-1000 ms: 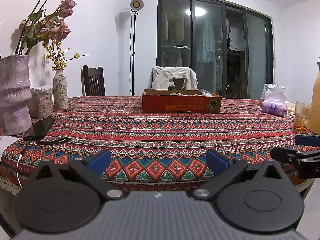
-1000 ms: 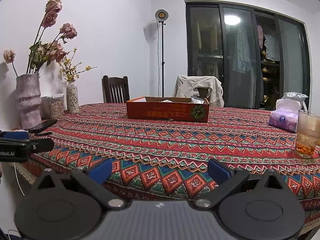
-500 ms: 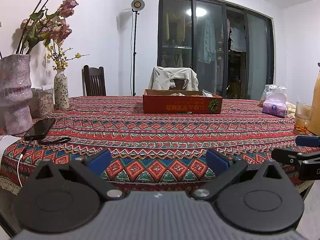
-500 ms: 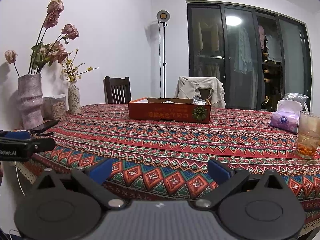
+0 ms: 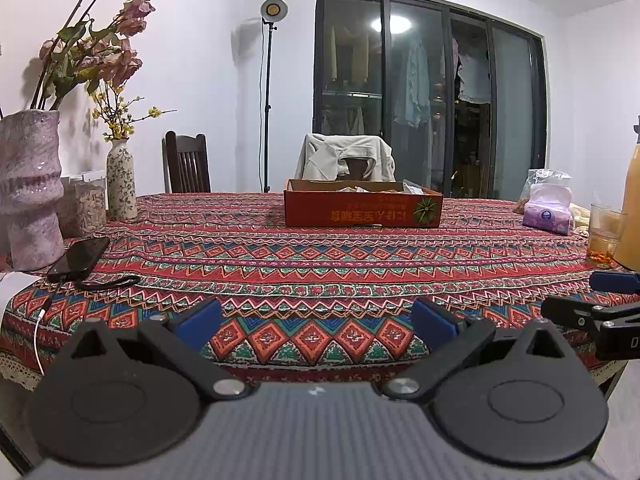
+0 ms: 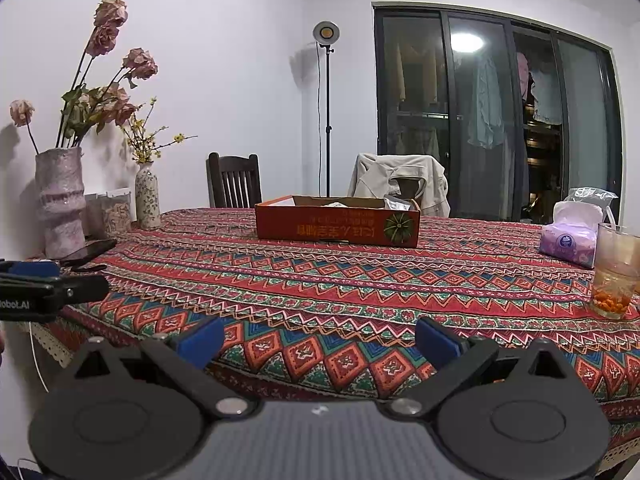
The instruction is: Organize snacks
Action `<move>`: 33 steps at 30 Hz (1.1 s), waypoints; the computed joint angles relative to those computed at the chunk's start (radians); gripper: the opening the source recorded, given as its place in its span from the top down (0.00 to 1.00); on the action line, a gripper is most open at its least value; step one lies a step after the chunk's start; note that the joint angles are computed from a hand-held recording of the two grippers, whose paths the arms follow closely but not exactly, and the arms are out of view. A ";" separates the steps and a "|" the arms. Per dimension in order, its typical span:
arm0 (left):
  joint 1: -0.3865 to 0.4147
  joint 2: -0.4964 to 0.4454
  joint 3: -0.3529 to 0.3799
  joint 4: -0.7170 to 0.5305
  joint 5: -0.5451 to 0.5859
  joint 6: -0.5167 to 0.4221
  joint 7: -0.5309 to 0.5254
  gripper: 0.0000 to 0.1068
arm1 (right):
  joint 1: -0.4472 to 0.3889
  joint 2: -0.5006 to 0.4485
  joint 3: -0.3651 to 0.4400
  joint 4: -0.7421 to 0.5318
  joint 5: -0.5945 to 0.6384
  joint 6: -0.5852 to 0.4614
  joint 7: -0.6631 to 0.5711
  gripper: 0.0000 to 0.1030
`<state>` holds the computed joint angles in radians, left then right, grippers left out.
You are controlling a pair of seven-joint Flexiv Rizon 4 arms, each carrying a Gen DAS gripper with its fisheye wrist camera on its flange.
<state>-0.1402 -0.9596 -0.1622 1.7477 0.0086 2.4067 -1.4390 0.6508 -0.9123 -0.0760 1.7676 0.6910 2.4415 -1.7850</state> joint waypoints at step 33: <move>0.028 0.006 -0.016 0.004 0.051 -0.013 -0.022 0.04 | -0.007 0.003 0.006 0.012 0.000 0.014 0.000 0.00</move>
